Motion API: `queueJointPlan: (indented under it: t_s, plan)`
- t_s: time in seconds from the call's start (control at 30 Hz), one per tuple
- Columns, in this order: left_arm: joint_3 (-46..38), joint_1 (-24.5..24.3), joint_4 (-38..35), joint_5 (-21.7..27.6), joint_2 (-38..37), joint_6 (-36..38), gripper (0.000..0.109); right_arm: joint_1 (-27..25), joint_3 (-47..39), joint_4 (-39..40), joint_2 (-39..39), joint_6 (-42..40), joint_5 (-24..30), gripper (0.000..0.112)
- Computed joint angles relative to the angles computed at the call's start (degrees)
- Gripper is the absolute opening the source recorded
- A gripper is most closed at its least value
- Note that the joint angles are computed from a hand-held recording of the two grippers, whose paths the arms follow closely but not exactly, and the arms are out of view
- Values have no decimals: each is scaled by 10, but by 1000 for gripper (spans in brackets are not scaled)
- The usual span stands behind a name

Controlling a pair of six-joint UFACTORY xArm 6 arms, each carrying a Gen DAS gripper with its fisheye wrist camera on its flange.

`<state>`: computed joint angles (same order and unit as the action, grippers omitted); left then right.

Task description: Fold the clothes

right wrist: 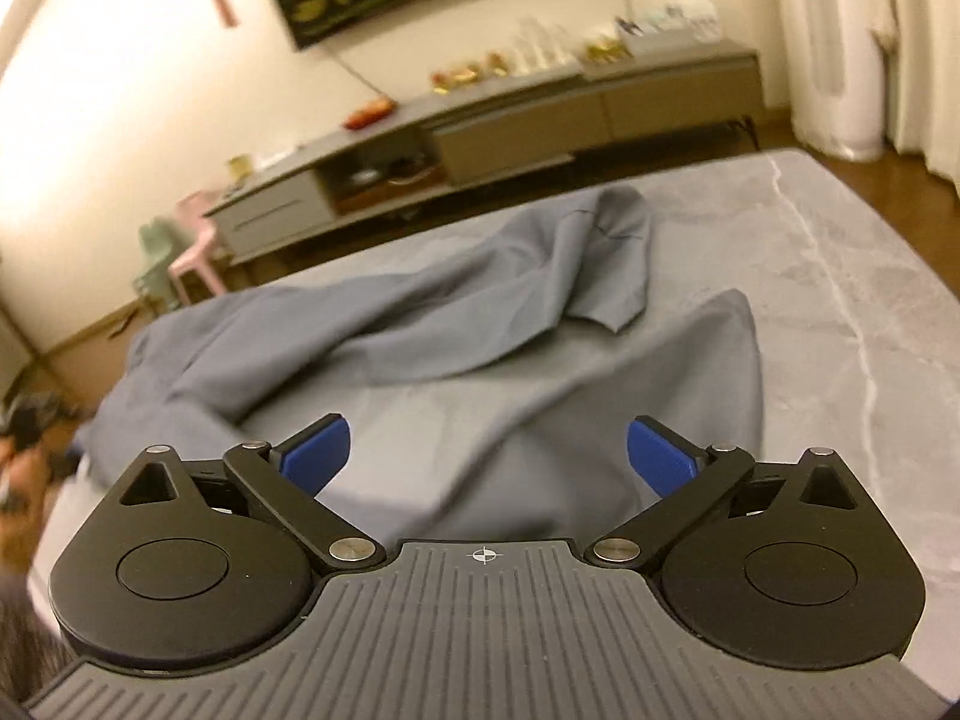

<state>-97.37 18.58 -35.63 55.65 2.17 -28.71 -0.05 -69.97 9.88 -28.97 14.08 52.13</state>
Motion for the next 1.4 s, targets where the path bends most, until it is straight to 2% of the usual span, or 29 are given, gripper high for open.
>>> queueJointPlan:
  t_s: [0.07,0.1,0.13,0.2,0.23,0.27,0.3,0.33,0.37,0.43,0.53,0.6,0.67,0.7,0.77,0.87,0.93,1.03,1.1,1.2,1.23,1.33,1.4]
  plan:
    - [-2,-1,1,-1,6,-8,39,2,-85,-42,88,82,75,99]
    - [-3,0,2,0,7,-10,39,-2,-103,-43,111,98,96,97]
    - [-4,-1,4,1,7,-12,39,-6,-110,-41,127,110,105,89]
    - [-11,-7,18,3,11,-17,38,-15,-129,-35,161,134,125,61]
    - [-21,-11,29,6,18,-14,32,-19,-139,-33,179,146,136,33]
    - [-36,-16,36,12,29,-4,21,-23,-151,-30,198,158,147,12]
    - [-63,-22,35,21,48,19,2,-27,-144,-22,201,155,135,6]
    - [-91,-28,31,20,68,44,2,-29,-145,-23,201,151,114,1]
    - [-111,-31,11,-1,82,74,2,-31,-148,-26,202,147,93,0]
    - [-140,-30,-74,-64,97,141,2,-30,-172,-56,199,141,16,0]
    - [-108,-16,-249,-127,53,286,2,-35,-217,-94,183,164,-98,0]
    - [-70,0,-369,-143,9,395,2,-28,-204,-142,146,188,-158,0]
    - [-3,21,-417,-139,-44,440,2,-23,-174,-192,102,222,-209,0]
    - [30,33,-411,-132,-67,429,2,-20,-136,-214,68,246,-218,0]
    - [90,54,-346,-102,-101,342,3,-17,-45,-244,3,284,-221,0]
    - [153,72,-211,-29,-130,187,3,-35,95,-198,-66,307,-186,0]
    - [179,63,-128,1,-146,126,3,-59,171,-139,-88,301,-164,0]
    - [196,39,-50,6,-165,111,3,-85,244,-64,-104,308,-137,0]
    - [196,31,-22,5,-166,101,4,-89,250,0,-101,286,-151,0]
    - [178,20,-7,-16,-147,92,2,-79,236,-9,-92,280,-170,0]
    - [162,11,-17,-32,-131,110,2,-79,236,-5,-94,282,-178,0]
    - [49,-18,-90,-76,-45,215,3,-100,238,66,-95,278,-176,0]
    - [-71,-37,-133,-80,26,267,3,-109,259,99,-94,268,-186,0]
